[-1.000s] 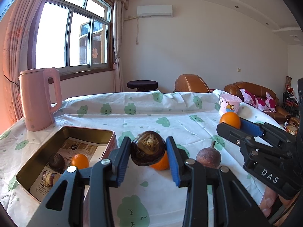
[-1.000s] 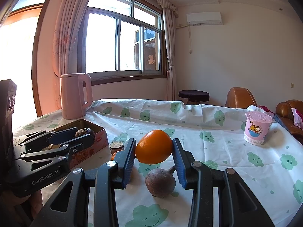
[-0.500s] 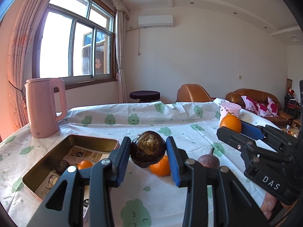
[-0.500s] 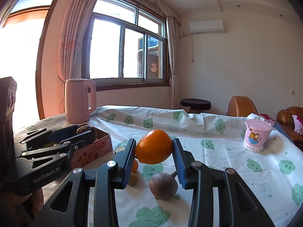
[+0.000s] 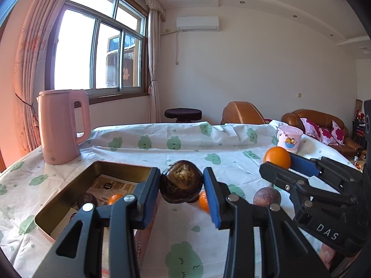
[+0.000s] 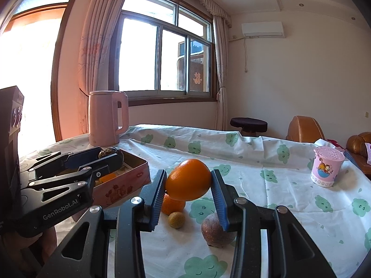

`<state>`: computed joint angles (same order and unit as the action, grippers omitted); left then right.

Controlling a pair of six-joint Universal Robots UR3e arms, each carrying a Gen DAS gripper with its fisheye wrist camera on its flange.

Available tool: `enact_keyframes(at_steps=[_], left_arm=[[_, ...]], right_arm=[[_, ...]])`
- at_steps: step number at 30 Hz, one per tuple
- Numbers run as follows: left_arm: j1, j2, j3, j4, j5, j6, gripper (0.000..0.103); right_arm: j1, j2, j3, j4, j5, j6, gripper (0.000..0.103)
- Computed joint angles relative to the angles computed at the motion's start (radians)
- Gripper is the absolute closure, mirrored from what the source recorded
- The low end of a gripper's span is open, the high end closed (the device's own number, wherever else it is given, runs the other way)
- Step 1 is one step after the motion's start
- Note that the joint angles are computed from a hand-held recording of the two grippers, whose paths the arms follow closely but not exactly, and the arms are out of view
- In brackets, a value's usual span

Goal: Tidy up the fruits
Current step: 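Lift the dark brown fruit and the orange and carry both toward the tin, then lower both fruits into the tin and open both tools to release them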

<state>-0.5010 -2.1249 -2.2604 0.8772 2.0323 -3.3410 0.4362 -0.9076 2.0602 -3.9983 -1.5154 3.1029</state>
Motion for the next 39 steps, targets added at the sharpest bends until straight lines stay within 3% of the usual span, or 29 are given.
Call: enact_keyframes(at_steps=[15, 27, 39], left_arm=[[0.164, 0.085, -0.165, 0.04, -0.098, -0.006, 0.063], [0.451, 0.187, -0.357, 0.098, -0.275, 0.028, 0.063], [0.585, 0.232, -0.378, 0.015, -0.344, 0.067, 0.063]], right_arm=[[0.097, 0.049, -0.255, 0.24, -0.001, -0.033, 0.062], [0.153, 0.141, -0.514, 0.441, 0.023, -0.027, 0.062], [0.212, 0.257, -0.786, 0.656, 0.014, -0.031, 0.062]])
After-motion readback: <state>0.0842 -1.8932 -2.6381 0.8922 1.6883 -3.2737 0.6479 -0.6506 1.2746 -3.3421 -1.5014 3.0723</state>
